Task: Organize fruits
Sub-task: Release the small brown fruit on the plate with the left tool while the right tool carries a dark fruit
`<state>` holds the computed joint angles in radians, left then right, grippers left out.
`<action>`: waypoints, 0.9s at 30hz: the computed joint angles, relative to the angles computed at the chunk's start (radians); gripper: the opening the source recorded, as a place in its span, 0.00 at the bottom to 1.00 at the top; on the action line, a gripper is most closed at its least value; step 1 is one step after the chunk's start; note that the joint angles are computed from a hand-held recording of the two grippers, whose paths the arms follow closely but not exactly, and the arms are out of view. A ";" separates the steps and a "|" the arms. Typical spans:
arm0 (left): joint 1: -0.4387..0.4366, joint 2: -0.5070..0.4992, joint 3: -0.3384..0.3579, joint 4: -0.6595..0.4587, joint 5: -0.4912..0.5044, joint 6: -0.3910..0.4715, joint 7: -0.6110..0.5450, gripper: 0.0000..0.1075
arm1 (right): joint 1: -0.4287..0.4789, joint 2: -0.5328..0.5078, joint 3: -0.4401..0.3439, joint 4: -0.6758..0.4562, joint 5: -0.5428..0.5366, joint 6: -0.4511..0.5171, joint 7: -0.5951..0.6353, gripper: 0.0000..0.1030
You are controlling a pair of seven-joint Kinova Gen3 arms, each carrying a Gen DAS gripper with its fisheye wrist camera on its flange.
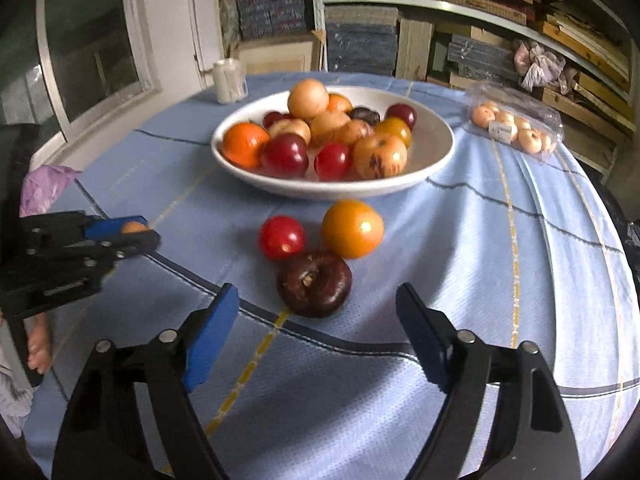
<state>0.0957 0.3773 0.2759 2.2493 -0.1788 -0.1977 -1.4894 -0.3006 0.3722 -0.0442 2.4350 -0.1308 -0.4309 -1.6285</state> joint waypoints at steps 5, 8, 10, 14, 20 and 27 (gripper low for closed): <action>-0.073 0.010 0.068 -0.005 -0.044 0.009 0.030 0.27 | 0.068 0.020 -0.041 -0.050 0.063 0.057 -0.062 0.65; -0.083 0.008 0.081 -0.001 -0.058 0.004 0.036 0.27 | 0.070 0.029 -0.039 -0.080 0.079 0.104 -0.078 0.54; -0.079 0.007 0.077 0.000 -0.062 0.003 0.037 0.27 | 0.064 0.029 -0.036 -0.077 0.084 0.095 -0.075 0.43; -0.063 0.007 0.061 0.001 -0.058 0.000 0.036 0.27 | 0.035 0.017 -0.019 -0.051 0.069 0.065 -0.057 0.42; -0.082 -0.022 0.076 0.008 -0.066 -0.016 0.066 0.27 | 0.111 -0.044 -0.077 0.035 0.136 -0.045 -0.132 0.42; -0.037 -0.049 0.054 -0.163 -0.048 0.117 0.070 0.27 | 0.219 -0.143 -0.076 -0.010 0.288 -0.008 -0.276 0.42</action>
<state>0.0585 0.3281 0.3299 2.0859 -0.2267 -0.0812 -1.4198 -0.0820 0.2296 -0.1202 2.4246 0.1573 -0.4384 -1.9047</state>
